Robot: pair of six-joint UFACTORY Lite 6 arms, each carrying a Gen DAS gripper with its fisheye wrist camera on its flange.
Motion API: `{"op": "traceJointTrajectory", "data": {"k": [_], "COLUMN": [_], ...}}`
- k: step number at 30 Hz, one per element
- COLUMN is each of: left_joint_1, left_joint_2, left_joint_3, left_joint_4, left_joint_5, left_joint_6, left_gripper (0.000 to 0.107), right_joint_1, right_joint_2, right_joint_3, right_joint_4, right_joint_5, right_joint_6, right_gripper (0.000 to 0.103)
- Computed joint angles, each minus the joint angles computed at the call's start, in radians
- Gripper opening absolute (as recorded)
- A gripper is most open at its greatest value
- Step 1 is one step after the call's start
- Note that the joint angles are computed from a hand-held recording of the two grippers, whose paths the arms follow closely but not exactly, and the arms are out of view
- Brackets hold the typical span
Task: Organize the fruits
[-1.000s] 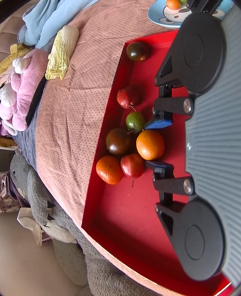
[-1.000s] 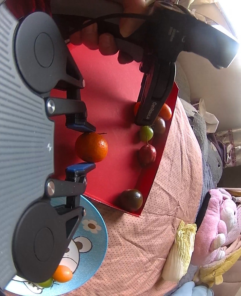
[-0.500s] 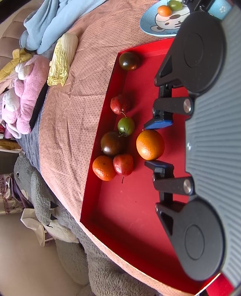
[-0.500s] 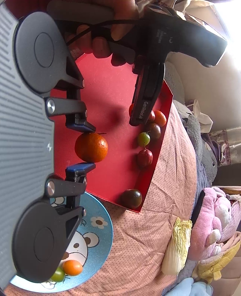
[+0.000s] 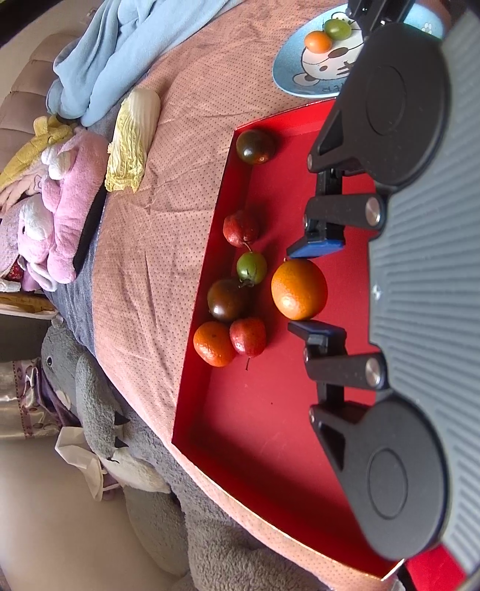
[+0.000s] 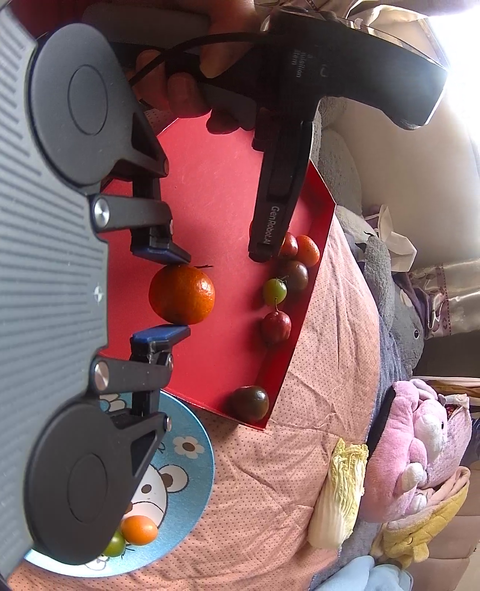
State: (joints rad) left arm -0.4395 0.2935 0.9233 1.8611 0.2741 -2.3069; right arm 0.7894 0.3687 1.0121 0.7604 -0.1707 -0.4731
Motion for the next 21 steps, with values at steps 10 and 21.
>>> {"op": "traceJointTrajectory", "data": {"k": [10,21], "left_joint_1": [-0.014,-0.023], "left_joint_2": [-0.027,-0.055], "left_joint_3": [-0.026,-0.053], "left_joint_4": [0.012,0.029], "left_joint_5": [0.034,0.063], "left_joint_6": [-0.019,-0.041], "left_gripper": [0.039,0.039], "right_joint_1": [0.020,0.065], "right_joint_2": [-0.046,-0.071], "right_joint_3": [-0.038,-0.031], "right_joint_4": [0.128,0.377], "right_joint_5": [-0.007,-0.025], "right_joint_6": [-0.127,-0.377], "right_gripper": [0.040,0.040]}}
